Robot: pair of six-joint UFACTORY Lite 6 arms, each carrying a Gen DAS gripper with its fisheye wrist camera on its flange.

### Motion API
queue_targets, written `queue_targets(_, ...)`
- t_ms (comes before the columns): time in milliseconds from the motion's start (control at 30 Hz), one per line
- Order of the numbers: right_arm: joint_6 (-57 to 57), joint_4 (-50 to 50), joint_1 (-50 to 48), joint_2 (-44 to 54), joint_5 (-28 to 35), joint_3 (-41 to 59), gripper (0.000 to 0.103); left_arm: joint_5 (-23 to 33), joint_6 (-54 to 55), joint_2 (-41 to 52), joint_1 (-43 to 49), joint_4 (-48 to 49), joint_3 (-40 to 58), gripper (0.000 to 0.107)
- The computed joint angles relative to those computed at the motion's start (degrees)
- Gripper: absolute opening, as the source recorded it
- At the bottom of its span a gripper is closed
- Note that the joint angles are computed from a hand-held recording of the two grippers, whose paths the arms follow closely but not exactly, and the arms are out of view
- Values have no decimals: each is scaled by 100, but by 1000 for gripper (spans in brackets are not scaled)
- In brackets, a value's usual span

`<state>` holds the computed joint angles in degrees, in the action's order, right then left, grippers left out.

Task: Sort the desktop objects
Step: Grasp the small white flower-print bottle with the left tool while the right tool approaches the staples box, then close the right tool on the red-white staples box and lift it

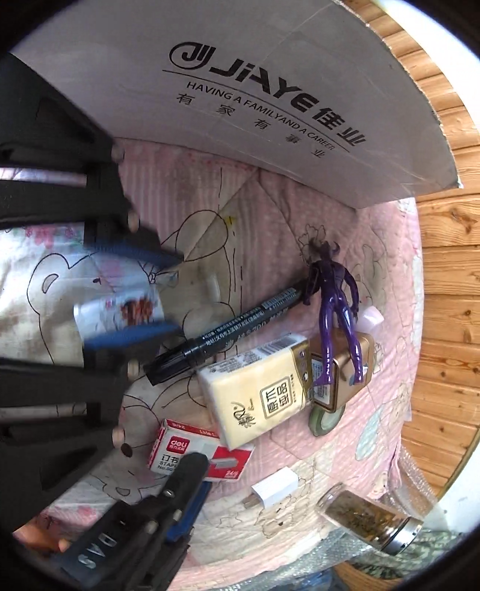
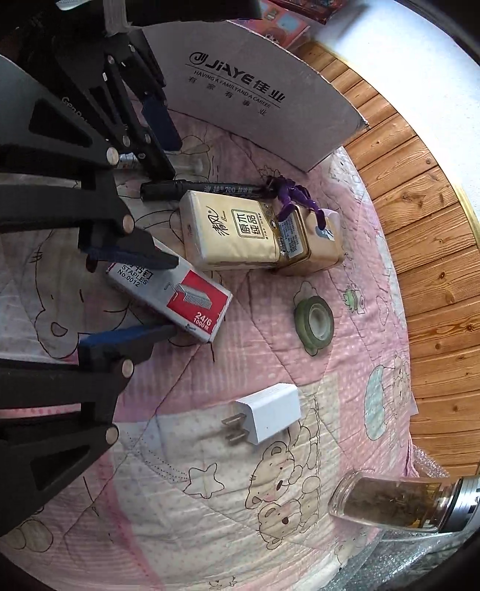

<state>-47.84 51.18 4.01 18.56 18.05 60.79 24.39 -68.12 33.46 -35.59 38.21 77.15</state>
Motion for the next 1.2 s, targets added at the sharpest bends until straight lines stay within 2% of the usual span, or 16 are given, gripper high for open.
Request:
queue_targets(100, -226, 303, -111, -19, 193, 12, 10, -277, 143, -213, 129, -225, -275, 20)
queue_targets(267, -707, 839, -224, -119, 460, -74, 3, -567, -79, -578, 186, -83, -739, 20)
queue_targets(400, -1000, 1113, -204, -358, 514, -283, 3, -784, -305, -943, 194, -34, -1093, 20)
queue_targets(633, -1079, 1298, -214, -358, 717, -361, 3, -716, -336, -1073, 183, -53, -1117, 20)
queue_targets(833, -1085, 1510, -393, -314, 883, -361, 3, -770, -731, -1498, 63, 198, -1556, 20)
queue_targets(900, -839, 1378, -347, -226, 810, -290, 8, -749, -859, -1639, 24, 330, -1666, 19)
queue_targets(933, -678, 1272, -319, -120, 770, -221, 14, -737, -941, -1694, -1, 392, -1706, 19)
queue_targets(1000, -495, 1184, -254, 60, 688, -129, 46, -766, -964, -1807, -17, 398, -1781, 19)
queue_targets(1100, -296, 981, -27, 282, 499, 41, 49, -741, -1015, -1942, -90, 423, -1831, 19)
queue_targets(1200, -270, 847, 330, 292, -18, 4, 54, -661, -1081, -2031, -188, 507, -1834, 19)
